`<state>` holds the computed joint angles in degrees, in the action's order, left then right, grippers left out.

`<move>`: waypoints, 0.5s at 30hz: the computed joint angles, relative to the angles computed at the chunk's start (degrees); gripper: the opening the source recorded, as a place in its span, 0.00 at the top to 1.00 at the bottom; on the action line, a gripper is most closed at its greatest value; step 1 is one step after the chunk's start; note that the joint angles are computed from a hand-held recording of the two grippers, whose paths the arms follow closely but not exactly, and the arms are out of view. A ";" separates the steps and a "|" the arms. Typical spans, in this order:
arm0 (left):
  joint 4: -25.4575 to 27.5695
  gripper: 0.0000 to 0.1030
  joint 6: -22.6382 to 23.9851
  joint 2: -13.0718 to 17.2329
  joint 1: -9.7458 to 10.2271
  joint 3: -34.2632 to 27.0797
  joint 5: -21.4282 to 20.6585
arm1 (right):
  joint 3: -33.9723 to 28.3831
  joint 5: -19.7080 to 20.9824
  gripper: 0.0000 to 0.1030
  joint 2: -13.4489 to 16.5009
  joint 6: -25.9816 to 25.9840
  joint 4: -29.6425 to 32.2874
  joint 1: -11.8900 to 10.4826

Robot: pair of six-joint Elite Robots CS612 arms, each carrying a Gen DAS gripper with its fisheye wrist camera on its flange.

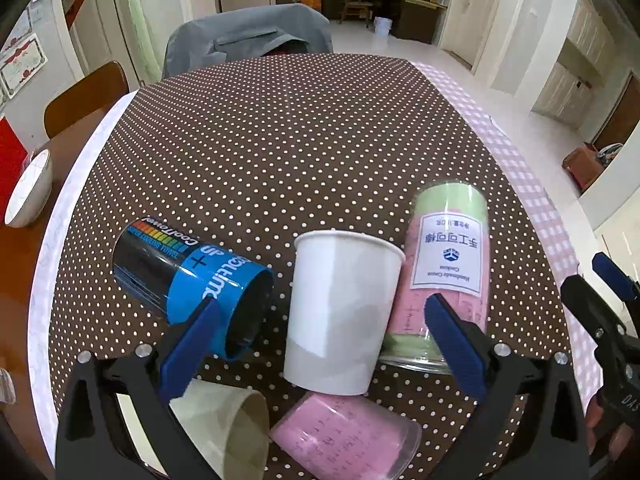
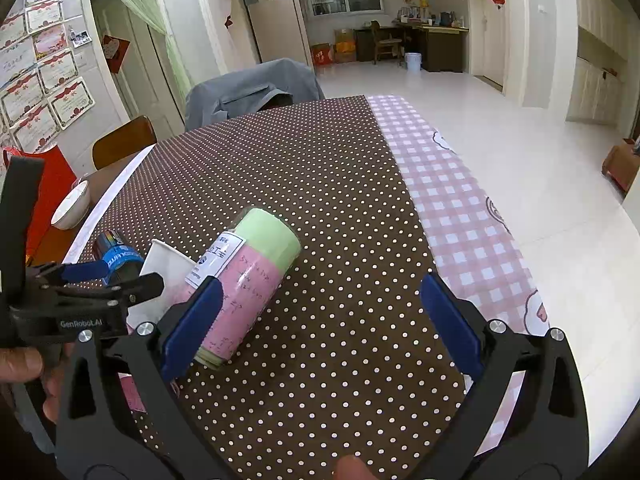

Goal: Flip cup upside down
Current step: 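Move the left tool down toward the white paper cup lying on its side, then close the left tool around the white paper cup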

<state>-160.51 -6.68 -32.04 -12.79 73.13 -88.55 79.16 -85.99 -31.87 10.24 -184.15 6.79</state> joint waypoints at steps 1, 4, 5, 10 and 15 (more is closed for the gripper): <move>-0.05 0.04 -0.11 -0.21 0.19 0.19 -0.83 | 0.02 -0.07 0.06 0.02 0.06 0.01 -0.02; -1.28 0.04 0.54 -1.09 0.15 1.58 -1.19 | 0.02 0.03 0.06 0.09 0.45 0.10 -0.15; -1.39 0.04 0.94 -1.23 0.13 1.77 -1.69 | -0.09 -0.01 0.06 0.16 0.49 0.20 -0.11; -1.21 0.04 3.34 -1.10 -0.22 1.63 -2.39 | -0.58 0.38 0.06 0.55 0.53 0.85 -0.20; 2.24 0.04 1.00 1.02 0.93 -1.76 -6.36 | -0.47 0.25 0.06 0.59 0.56 1.00 -0.21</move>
